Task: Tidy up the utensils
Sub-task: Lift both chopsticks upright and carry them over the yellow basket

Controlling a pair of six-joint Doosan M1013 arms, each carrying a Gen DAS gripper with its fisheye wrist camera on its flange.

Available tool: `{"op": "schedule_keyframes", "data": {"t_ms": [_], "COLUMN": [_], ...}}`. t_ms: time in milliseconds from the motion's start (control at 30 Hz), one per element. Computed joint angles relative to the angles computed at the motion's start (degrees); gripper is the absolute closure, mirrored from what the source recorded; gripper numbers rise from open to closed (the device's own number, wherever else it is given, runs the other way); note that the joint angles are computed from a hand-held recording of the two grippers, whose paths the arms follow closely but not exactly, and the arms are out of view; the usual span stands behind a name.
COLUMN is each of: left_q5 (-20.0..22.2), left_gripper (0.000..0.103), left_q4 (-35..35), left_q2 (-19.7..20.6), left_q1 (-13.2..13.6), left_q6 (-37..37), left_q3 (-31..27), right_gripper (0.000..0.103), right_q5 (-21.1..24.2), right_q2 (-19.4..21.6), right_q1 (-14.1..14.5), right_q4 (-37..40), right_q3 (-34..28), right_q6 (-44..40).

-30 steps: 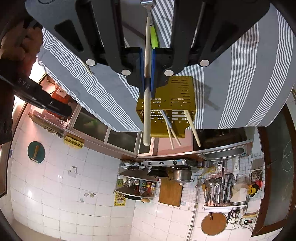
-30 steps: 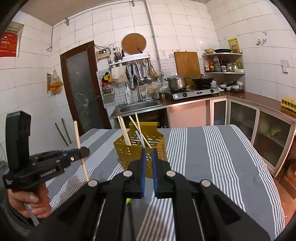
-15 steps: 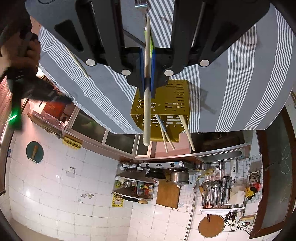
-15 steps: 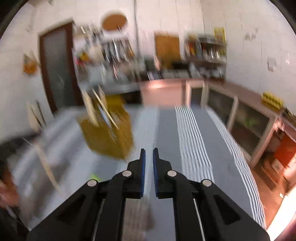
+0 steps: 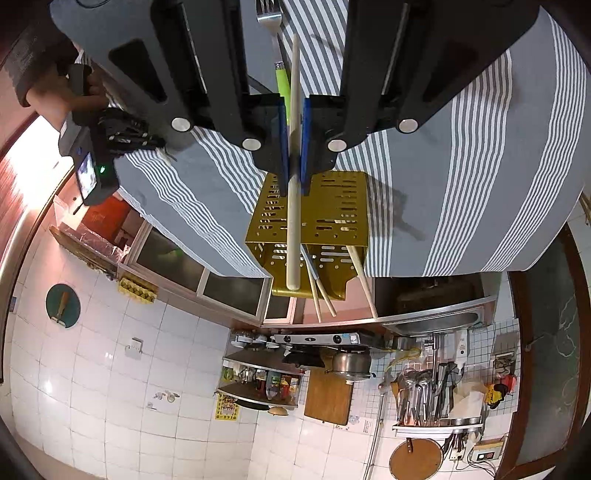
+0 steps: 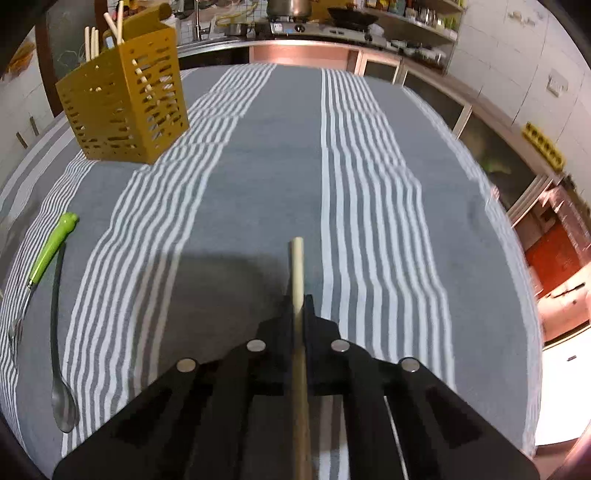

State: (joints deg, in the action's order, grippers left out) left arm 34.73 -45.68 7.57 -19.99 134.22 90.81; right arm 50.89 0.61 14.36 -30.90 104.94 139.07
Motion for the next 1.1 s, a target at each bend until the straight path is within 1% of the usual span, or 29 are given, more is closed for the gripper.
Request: {"op": "schedule_keyframes", "data": {"t_ms": [133,167,200,233,267,300,367,500,633,767,867,967,1100], "left_q5": [-0.4,-0.5,-0.6,-0.6,-0.7,-0.9,-1.2,-1.5,-2.0,-2.7,-3.5,-3.6,-3.9], "left_gripper": [0.099,0.099,0.099,0.099,0.099,0.099,0.099,0.099,0.099,0.099,0.099,0.099,0.099], "left_q4": [-0.1,-0.3,-0.5,-0.6,-0.9,-1.1,-1.1,-1.4,-2.1,-2.6,-3.3,-5.7,-5.8], "left_q2": [-0.3,-0.4,-0.6,-0.6,-0.7,-0.8,-1.0,-1.3,-1.4,-1.7,-1.9,-2.0,-1.9], "left_q1": [0.2,0.3,0.5,0.6,0.8,0.9,1.0,1.2,1.5,1.6,1.6,2.0,2.1], "left_q6": [0.2,0.3,0.5,0.7,0.8,1.0,1.2,1.8,2.3,3.0,4.0,6.1,6.2], "left_q3": [0.3,0.4,0.4,0.3,0.3,0.3,0.3,0.4,0.5,0.8,1.0,1.1,0.9], "right_gripper": [0.097,0.097,0.097,0.097,0.097,0.097,0.097,0.097,0.097,0.098,0.098,0.098,0.098], "right_q5": [-7.1,-9.4,-12.5,-14.8,-17.2,-18.0,-19.0,-19.9,-18.5,-17.9,-17.8,-17.5,-17.6], "right_q2": [-3.4,-4.5,-5.7,-6.5,-7.6,-7.8,-8.6,-8.8,-8.3,-8.1,-8.0,-8.0,-7.8], "right_q1": [1.4,2.0,2.3,2.5,3.0,3.2,4.6,6.1,7.5,8.4,9.0,9.3,9.6], "right_q4": [-5.0,-8.0,-10.8,-12.1,-15.4,-17.7,-23.3,-29.0,-33.7,-35.7,-35.7,-36.3,-36.2], "right_q3": [1.4,1.7,2.5,2.9,3.4,3.5,3.7,3.4,2.7,2.0,1.5,1.4,0.9], "right_q6": [7.2,10.9,14.7,16.7,20.5,22.6,27.3,31.2,33.9,34.6,34.2,34.1,33.5]}}
